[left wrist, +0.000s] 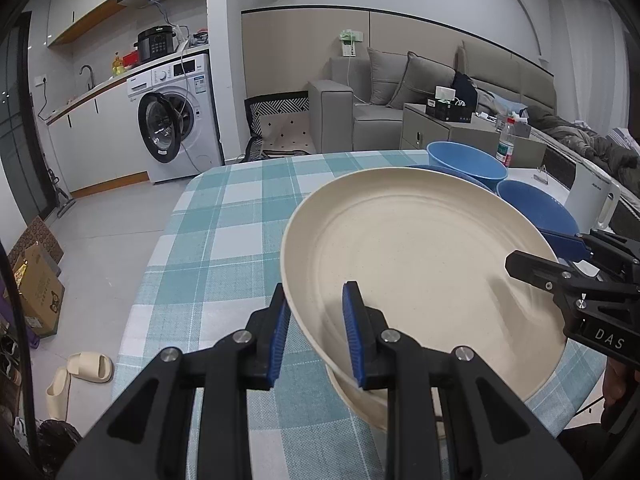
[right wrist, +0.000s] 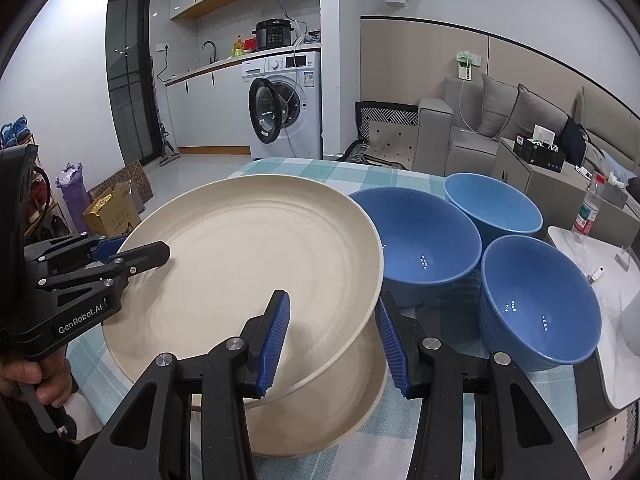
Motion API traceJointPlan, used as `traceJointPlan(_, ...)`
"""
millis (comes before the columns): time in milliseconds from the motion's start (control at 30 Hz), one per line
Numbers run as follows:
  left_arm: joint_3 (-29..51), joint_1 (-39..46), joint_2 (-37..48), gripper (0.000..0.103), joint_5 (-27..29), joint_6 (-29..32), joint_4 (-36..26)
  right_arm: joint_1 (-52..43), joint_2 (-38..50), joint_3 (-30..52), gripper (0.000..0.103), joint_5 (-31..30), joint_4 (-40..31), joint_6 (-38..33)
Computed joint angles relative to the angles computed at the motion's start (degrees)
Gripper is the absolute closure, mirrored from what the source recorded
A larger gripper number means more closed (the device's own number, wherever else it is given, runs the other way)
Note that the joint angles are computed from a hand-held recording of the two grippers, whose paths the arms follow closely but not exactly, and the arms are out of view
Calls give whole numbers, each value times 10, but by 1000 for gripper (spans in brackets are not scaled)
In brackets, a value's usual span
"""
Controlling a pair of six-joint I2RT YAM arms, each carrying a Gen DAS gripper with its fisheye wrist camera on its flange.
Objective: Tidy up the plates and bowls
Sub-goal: 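Carry the cream plate over the plate stack and lower it onto it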
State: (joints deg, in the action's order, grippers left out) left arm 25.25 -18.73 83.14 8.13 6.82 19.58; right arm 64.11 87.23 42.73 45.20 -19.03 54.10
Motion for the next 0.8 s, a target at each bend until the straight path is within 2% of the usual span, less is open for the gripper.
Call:
traceJointPlan(267, -7, -14, 15, 79, -9, -2, 7, 11, -5, -22, 57, -2, 9, 9)
traceJointPlan(800, -24, -23, 15, 79, -27, 2, 12, -7, 5, -41, 57, -39, 47, -35)
